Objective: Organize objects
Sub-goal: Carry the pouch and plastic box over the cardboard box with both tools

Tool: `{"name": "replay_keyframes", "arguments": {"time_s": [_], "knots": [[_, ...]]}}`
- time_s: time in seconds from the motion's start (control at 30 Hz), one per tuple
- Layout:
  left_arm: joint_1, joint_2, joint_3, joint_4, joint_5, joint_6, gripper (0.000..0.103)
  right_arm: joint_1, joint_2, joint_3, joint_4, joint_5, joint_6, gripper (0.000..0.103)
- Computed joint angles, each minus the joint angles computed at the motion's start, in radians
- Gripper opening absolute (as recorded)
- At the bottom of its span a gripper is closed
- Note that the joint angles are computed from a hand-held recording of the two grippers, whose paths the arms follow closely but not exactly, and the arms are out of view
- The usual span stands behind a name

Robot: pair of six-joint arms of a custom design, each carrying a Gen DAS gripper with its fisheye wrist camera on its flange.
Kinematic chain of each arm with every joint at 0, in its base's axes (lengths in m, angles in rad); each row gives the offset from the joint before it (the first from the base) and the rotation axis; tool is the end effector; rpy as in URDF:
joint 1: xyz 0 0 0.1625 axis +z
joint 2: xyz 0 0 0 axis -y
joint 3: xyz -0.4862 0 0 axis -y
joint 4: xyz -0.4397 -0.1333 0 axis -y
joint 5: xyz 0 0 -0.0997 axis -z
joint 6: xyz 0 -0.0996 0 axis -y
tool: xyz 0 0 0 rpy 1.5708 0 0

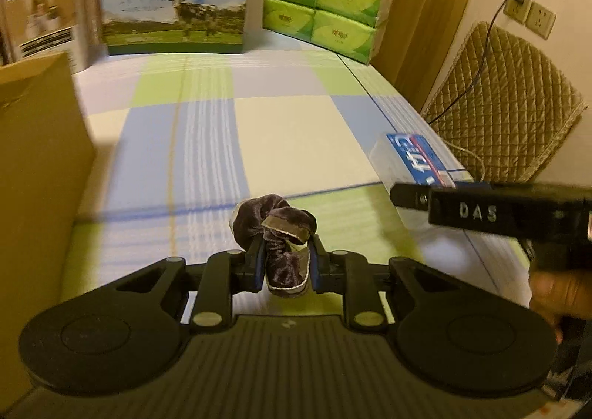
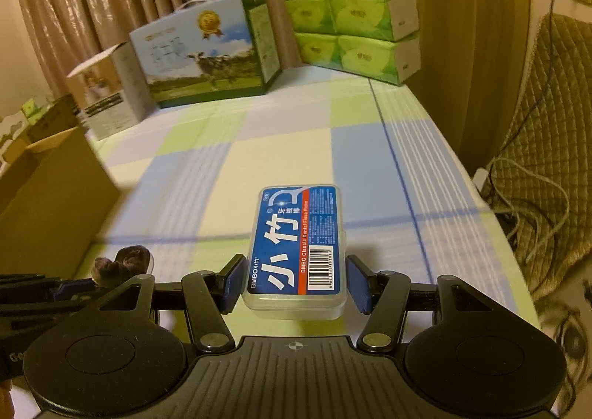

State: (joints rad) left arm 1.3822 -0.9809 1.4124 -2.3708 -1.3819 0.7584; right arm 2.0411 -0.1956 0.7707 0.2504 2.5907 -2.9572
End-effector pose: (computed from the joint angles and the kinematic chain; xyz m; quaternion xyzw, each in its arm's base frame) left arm -0.0003 -0.8125 0.3273 0.4309 0.8789 -0.1490 0.1402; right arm 0.4093 -0.6983 -0.0881 -0.0601 -0.8299 0.4471 0.3283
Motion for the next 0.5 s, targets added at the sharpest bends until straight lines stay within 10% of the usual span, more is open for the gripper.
{"name": "replay_keyframes", "arguments": {"time_s": [0.5], "knots": [[0.033,-0.3,0.134,0.115,-0.037,0.041,0.018,0.213,0.114,-0.129,0.224,0.068,0.192,0.055]]}}
